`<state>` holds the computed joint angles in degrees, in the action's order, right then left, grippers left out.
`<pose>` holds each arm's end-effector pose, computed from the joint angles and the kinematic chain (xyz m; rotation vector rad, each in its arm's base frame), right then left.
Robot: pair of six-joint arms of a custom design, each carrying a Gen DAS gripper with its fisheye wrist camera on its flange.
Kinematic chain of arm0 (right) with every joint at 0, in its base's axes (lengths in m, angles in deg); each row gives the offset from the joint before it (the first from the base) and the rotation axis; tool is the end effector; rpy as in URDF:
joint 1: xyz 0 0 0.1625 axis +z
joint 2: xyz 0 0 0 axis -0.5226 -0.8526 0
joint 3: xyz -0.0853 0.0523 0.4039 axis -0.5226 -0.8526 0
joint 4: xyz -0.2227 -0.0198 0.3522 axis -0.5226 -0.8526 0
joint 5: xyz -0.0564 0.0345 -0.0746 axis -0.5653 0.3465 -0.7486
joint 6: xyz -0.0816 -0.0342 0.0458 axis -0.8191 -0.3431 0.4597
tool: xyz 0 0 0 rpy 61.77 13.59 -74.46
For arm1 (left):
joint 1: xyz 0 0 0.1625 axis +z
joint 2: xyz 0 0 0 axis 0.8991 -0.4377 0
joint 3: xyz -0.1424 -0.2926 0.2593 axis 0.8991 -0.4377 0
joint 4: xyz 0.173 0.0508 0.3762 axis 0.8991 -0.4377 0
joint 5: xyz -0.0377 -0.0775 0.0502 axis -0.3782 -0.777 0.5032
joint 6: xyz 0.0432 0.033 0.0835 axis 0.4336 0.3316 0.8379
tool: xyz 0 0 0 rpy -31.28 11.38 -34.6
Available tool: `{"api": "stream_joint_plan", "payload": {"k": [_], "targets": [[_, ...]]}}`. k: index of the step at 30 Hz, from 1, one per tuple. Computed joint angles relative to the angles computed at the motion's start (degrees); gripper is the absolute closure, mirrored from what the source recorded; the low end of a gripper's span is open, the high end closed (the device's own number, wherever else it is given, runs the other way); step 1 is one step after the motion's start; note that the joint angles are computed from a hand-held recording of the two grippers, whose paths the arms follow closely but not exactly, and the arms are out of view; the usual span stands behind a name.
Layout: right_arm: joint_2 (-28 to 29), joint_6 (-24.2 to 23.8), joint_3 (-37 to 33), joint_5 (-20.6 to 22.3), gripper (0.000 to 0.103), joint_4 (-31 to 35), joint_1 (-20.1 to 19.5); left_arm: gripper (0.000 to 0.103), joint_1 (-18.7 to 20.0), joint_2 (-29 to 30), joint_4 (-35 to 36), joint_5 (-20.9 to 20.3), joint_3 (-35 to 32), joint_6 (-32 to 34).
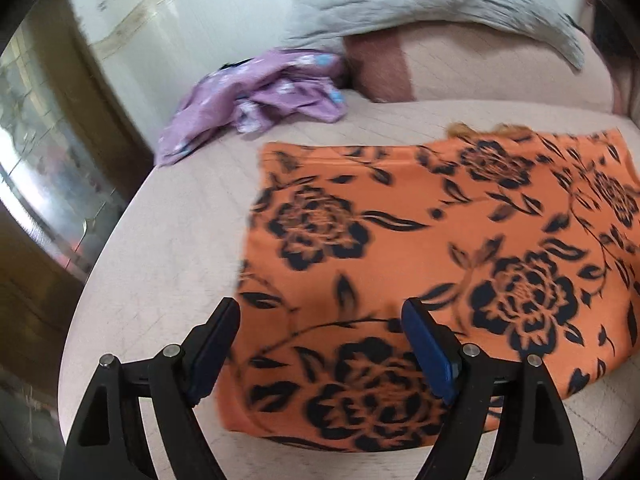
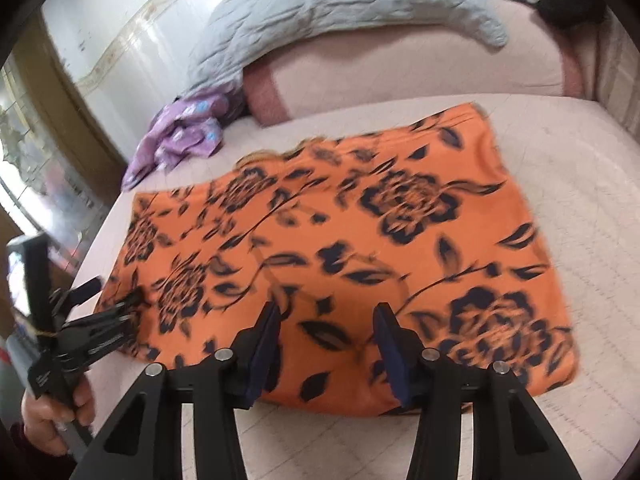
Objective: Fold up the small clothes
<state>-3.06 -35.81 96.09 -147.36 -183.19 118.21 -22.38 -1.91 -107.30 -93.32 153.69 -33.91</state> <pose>0.0778 -0.5648 0.3672 0.2332 -2.6225 0.9243 -0.3642 -0.6298 0.1048 0.3918 1.9002 -0.7668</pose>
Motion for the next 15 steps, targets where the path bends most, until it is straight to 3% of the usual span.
{"api": "stream_joint_plan", "payload": {"k": [3, 4, 8, 13, 15], "targets": [[0.38, 3.42, -1.82, -0.22, 0.052, 3.18, -1.22, 0.02, 1.43, -0.83, 12.67, -1.48, -2.5, -11.68], [0.78, 4.41, -2.52, -0.73, 0.052, 5.13, -1.48, 0.019, 2.0, -0.69, 14.46, -2.68, -3.2, -12.87], [1.89, 2.11, -2.56, -3.96, 0.051, 4.31, -0.42, 0.019, 1.91, 0.43, 16.19, -0.88, -4.01, -12.92], [0.92, 2.17, -2.06, -2.47, 0.052, 3.59, -0.58, 0.019, 1.49, -0.48, 12.08, -1.4, -2.59, -10.58], [0.57, 2.79, -1.92, -2.24, 0.052, 2.99, -0.68, 0.019, 1.3, -1.69, 12.11, -0.94, -1.84, -12.79]]}}
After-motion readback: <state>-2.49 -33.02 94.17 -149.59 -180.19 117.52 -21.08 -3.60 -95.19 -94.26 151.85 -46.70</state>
